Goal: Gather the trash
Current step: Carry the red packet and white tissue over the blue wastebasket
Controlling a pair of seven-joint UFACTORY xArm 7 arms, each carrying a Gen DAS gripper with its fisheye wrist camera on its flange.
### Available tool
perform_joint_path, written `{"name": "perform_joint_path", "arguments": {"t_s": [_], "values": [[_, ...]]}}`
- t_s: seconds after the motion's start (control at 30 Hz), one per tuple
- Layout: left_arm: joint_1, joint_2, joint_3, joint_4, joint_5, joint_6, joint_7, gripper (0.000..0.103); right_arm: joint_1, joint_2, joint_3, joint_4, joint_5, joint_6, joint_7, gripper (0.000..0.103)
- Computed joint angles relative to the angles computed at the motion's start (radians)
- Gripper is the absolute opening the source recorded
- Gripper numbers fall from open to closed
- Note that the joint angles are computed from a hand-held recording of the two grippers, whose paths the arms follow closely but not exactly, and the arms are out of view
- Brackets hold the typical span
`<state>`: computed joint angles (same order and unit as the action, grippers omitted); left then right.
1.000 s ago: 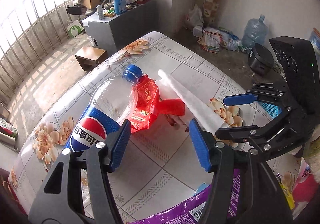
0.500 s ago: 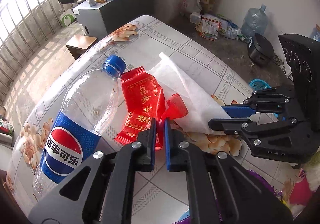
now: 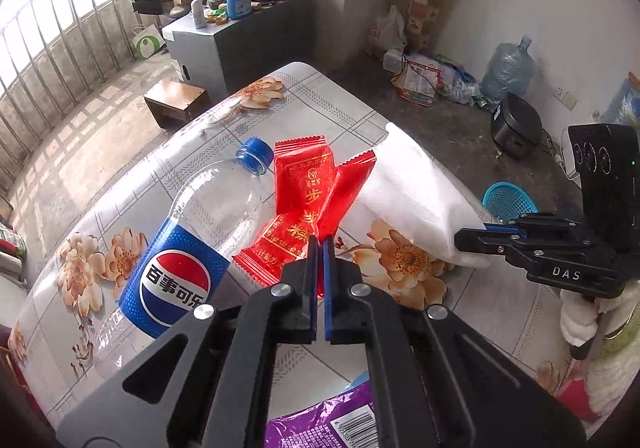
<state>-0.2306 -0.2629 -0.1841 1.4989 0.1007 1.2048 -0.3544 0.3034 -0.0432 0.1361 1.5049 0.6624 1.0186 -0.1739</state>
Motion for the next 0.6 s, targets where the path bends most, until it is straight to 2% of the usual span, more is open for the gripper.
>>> {"name": "perform_joint_path", "arguments": {"t_s": [0.2, 0.4, 0.5, 0.6], "values": [[-0.015, -0.043, -0.024, 0.076, -0.020, 0.022, -0.047, 0.000, -0.018, -0.121, -0.044, -0.072, 0.082, -0.018, -0.034, 0.005], [-0.043, -0.064, -0.088, 0.176, -0.018, 0.043, -0.105, 0.000, -0.021, -0.294, -0.116, -0.180, 0.140, -0.056, -0.064, 0.005], [-0.069, -0.076, -0.128, 0.197, -0.025, 0.015, -0.145, 0.000, -0.021, -0.388, -0.155, -0.255, 0.152, -0.080, -0.066, 0.005], [-0.099, -0.088, -0.166, 0.174, -0.046, -0.071, -0.207, 0.000, -0.037, -0.494, -0.185, -0.348, 0.121, -0.103, -0.038, 0.005]]}}
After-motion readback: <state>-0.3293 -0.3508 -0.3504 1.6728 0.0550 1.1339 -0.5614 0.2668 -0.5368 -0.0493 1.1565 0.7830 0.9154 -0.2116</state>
